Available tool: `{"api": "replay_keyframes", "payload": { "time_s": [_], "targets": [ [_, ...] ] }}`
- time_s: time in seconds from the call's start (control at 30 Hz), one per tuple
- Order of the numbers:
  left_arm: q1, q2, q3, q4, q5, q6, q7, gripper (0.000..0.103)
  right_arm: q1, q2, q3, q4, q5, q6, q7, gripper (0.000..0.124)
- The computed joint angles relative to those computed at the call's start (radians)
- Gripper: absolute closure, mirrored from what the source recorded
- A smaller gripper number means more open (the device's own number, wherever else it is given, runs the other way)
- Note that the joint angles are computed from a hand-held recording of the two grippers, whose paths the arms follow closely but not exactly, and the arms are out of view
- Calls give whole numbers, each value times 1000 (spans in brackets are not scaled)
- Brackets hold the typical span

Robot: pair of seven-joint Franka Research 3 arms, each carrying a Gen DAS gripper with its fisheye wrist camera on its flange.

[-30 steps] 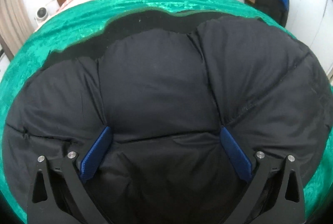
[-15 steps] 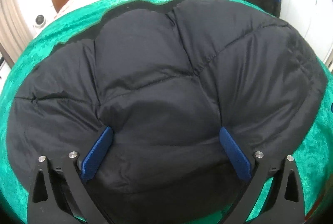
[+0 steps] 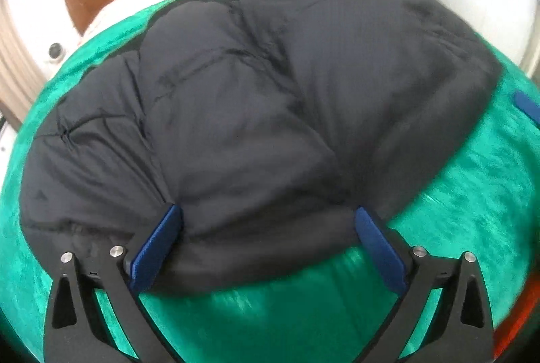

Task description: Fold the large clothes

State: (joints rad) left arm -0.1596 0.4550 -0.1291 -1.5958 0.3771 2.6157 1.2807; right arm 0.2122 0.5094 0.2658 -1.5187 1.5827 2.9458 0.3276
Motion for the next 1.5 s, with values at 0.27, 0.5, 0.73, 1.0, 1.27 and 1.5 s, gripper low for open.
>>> {"api": "replay_keyframes", "payload": {
  "time_s": [0.27, 0.5, 0.73, 1.0, 1.27, 1.5],
  "targets": [
    [92, -159, -97, -223, -252, 23, 169, 2, -1, 15, 4, -1, -114, -48, 98, 21],
    [87, -219, -82, -327, -327, 73, 140, 2, -16, 22, 24, -3, -169, -54, 148, 21],
    [74, -257, -67, -363, -311, 103, 131, 2, -22, 31, 31, -5, -217, -52, 196, 21],
    [81, -270, -62, -379, -319, 104, 105, 2, -27, 35, 43, -7, -260, -37, 224, 21],
    [101, -306, -27, -380, -266, 173, 94, 2, -93, -16, 88, -52, 14, -4, 54, 21],
    [126, -164, 4, -167, -210, 206, 46, 2, -86, 23, 13, -21, 107, -83, 248, 21]
  ]
}}
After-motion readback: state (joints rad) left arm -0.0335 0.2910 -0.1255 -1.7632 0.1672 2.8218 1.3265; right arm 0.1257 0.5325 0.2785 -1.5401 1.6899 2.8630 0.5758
